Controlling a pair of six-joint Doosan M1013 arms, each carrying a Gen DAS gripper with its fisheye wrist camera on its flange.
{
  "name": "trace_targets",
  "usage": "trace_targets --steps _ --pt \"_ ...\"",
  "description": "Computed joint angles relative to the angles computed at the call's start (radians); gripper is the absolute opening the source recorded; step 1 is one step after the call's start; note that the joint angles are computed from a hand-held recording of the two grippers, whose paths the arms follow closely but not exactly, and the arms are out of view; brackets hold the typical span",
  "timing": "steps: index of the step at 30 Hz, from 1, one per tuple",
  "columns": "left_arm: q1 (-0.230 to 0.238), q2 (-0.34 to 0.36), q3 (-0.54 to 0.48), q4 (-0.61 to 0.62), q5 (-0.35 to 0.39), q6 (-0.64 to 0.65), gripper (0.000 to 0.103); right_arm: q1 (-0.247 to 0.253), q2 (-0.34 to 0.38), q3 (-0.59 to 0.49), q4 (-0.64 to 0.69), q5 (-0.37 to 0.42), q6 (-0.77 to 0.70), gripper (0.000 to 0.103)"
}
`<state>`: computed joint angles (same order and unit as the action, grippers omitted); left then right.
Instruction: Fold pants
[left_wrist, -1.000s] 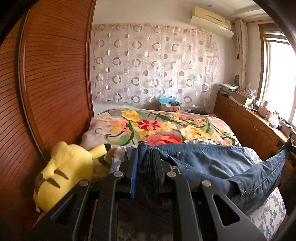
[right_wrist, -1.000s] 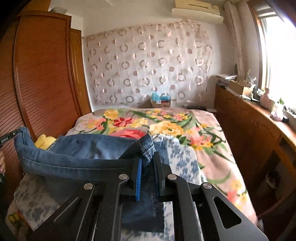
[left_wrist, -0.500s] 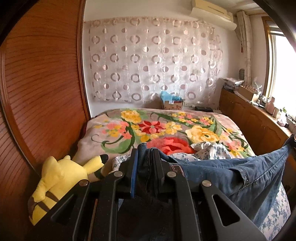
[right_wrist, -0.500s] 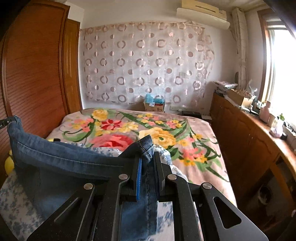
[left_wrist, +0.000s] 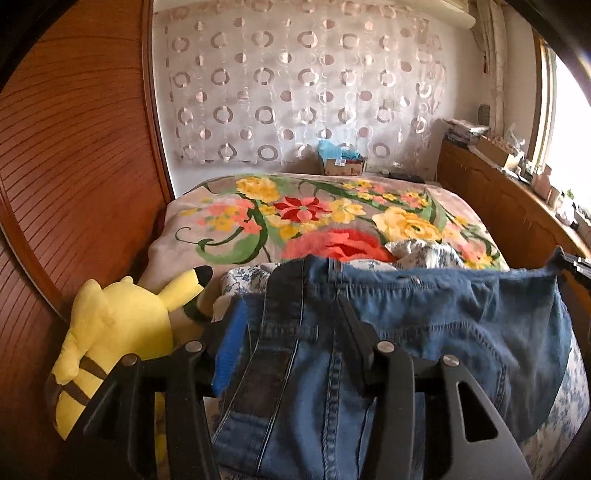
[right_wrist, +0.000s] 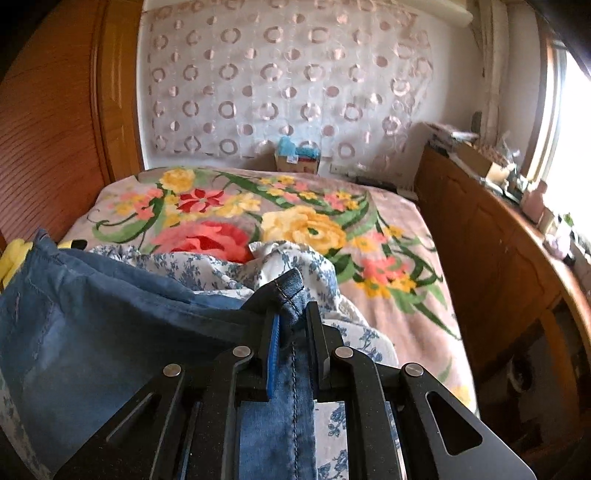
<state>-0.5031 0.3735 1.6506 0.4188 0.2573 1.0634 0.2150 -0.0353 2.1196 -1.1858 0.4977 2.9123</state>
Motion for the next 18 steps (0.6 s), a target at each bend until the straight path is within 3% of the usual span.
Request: trace_targets --steps 2,5,11,18 --pt "-0.002 -0.010 0.019 -0.027 -0.008 0.029 0.050 -0.003 -0.014 0.006 -0.005 -0.005 0.015 0.033" --pt "-0.002 -0.021 0.043 -0.079 -0.022 0.080 0.050 -0.006 -0.043 0.021 0.041 -0.025 -0.025 0.034" --pt "-0.010 -0.042 0.086 -0.137 -0.044 0.131 0.050 -0.011 -0.120 0.080 0.124 -0.060 -0.089 0.048" --pt "-0.016 -0.066 0.134 -0.221 -0.065 0.210 0.050 -0.012 -0.193 0.129 0.269 -0.058 -0.210 0.048"
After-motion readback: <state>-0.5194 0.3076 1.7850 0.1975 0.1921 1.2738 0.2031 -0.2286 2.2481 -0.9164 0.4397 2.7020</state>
